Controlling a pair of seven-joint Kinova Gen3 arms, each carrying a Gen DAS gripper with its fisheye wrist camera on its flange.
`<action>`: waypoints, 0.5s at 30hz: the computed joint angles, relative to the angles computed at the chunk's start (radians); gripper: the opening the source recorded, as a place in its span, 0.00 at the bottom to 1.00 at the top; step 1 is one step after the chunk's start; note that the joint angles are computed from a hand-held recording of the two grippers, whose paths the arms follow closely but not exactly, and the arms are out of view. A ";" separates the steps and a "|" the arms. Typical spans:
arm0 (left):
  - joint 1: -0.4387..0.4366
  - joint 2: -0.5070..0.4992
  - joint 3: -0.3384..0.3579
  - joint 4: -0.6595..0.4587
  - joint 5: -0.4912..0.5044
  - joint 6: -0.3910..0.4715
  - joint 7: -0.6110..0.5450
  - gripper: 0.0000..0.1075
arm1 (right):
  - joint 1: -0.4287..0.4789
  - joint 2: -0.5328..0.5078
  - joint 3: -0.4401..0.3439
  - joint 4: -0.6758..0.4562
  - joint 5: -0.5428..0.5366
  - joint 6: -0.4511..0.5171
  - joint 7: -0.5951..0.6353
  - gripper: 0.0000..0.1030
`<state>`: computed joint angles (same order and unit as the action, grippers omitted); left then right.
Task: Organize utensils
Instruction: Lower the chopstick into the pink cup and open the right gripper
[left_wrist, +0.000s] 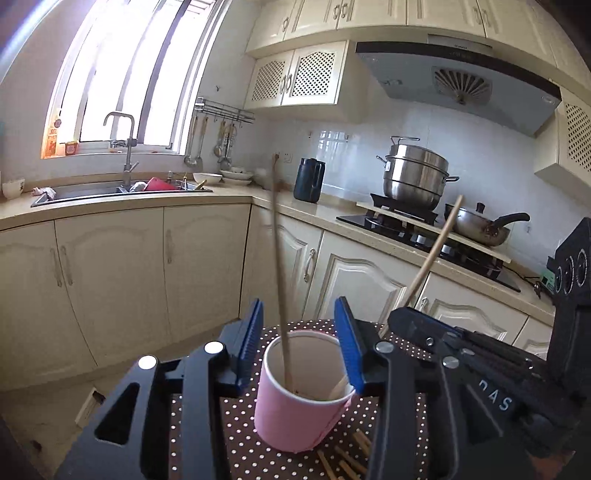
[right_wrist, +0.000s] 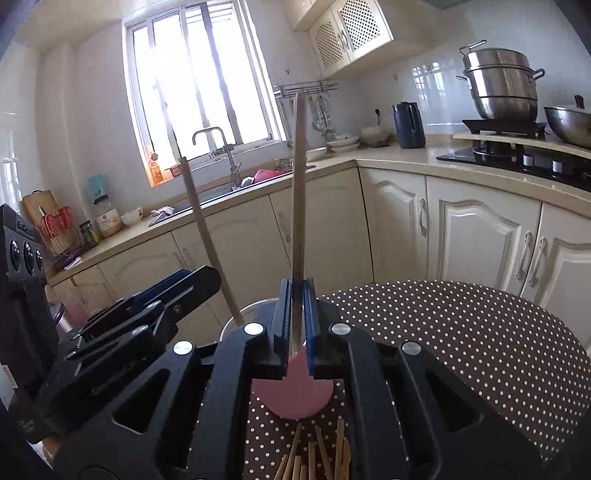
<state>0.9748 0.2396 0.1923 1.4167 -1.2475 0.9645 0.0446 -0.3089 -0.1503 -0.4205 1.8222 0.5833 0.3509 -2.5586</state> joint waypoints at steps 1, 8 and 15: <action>0.000 -0.004 0.004 -0.002 0.015 0.006 -0.015 0.37 | 0.002 -0.004 -0.005 -0.002 0.004 0.012 -0.005 0.16; 0.016 -0.047 0.034 0.014 0.046 0.072 -0.007 0.45 | 0.024 -0.063 -0.044 0.017 0.003 0.044 -0.025 0.47; 0.048 -0.066 0.088 0.009 0.064 0.165 -0.014 0.49 | 0.045 -0.132 -0.063 0.031 -0.089 0.087 0.036 0.49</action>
<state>1.0230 0.1734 0.2801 1.4253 -1.1837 1.1299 0.0308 -0.2644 -0.2822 -0.4833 1.8535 0.4943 0.4378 -2.5229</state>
